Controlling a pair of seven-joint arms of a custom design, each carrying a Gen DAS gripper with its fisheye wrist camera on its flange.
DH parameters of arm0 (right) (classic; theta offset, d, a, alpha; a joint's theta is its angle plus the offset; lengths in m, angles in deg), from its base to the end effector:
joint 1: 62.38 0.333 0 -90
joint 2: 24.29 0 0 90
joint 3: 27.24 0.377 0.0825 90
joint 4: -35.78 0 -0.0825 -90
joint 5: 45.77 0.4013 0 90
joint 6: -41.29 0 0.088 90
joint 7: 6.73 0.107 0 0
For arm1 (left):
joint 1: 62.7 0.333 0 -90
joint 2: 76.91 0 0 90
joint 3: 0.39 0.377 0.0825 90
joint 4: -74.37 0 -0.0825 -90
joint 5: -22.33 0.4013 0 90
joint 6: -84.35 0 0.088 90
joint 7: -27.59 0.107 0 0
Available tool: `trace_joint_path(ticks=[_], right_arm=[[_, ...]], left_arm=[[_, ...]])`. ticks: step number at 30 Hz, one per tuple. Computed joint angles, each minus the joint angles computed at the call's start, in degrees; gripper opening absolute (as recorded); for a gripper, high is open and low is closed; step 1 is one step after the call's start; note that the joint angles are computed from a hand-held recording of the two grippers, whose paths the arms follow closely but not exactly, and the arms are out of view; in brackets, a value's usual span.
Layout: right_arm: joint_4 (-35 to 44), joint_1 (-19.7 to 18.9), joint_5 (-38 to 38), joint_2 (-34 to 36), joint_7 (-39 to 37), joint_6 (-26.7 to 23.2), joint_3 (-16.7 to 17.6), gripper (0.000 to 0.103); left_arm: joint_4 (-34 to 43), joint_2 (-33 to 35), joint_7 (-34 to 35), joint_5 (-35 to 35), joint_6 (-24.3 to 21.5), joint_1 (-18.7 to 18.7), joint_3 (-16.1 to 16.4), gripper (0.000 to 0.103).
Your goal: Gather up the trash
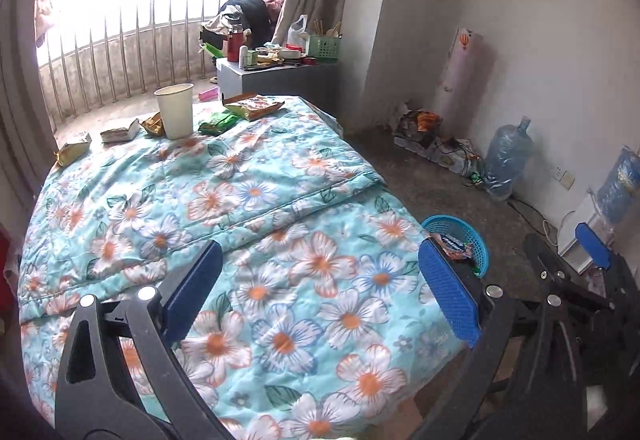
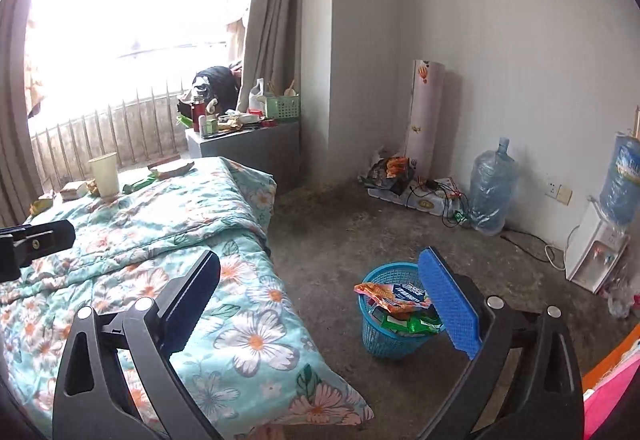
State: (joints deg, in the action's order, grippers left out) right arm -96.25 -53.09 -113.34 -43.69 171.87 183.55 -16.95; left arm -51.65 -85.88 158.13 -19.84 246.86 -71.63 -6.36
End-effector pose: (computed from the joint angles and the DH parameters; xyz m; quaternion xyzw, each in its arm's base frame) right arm 0.4519 0.1754 0.5828 -0.4799 0.7169 -0.4282 0.2690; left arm 0.5393 -0.1110 0.5850 -0.5163 0.7426 -0.3835 0.1870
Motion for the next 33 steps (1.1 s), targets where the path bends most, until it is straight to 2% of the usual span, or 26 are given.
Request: trace_joint_path(ticks=[2,5,7,10,14,26,33], right_arm=[[-0.3,1.2,3.3,-0.7,-3.3,0.5,-0.3,0.096],[-1.4,2.3,8.5,-1.8,-7.3,0.3,-0.5,0.096],[-2.5,3.1,12.6,-2.4,-11.2,-0.8,-0.4,0.096],[-3.3,4.6,17.8,-2.7,-18.0,-3.3,-0.2,0.096],[-4.6,5.9,23.8,-3.1,-23.3,-5.6,-0.3,0.096],[-6.5,5.1,30.0,-4.2,-27.0,-6.4,-0.5,0.096],[-7.5,4.5,30.5,-5.2,-27.6,-6.3,-0.6,0.096]], left_arm=[[-2.4,-1.6,0.1,1.2,0.5,0.4,0.0,0.094],[-5.6,-2.8,-7.8,10.6,2.0,2.9,-2.4,0.094],[-6.3,-3.5,-11.7,13.4,-1.1,3.2,-2.5,0.094],[-7.4,-5.0,-14.9,13.0,-5.7,2.6,-1.3,0.094],[-9.6,-6.7,-16.1,14.0,-7.7,2.1,-1.1,0.094],[-9.2,-5.9,-24.3,22.4,-8.1,3.6,-2.7,0.094],[-9.3,-5.8,-24.9,23.4,-7.6,2.9,-2.5,0.094]])
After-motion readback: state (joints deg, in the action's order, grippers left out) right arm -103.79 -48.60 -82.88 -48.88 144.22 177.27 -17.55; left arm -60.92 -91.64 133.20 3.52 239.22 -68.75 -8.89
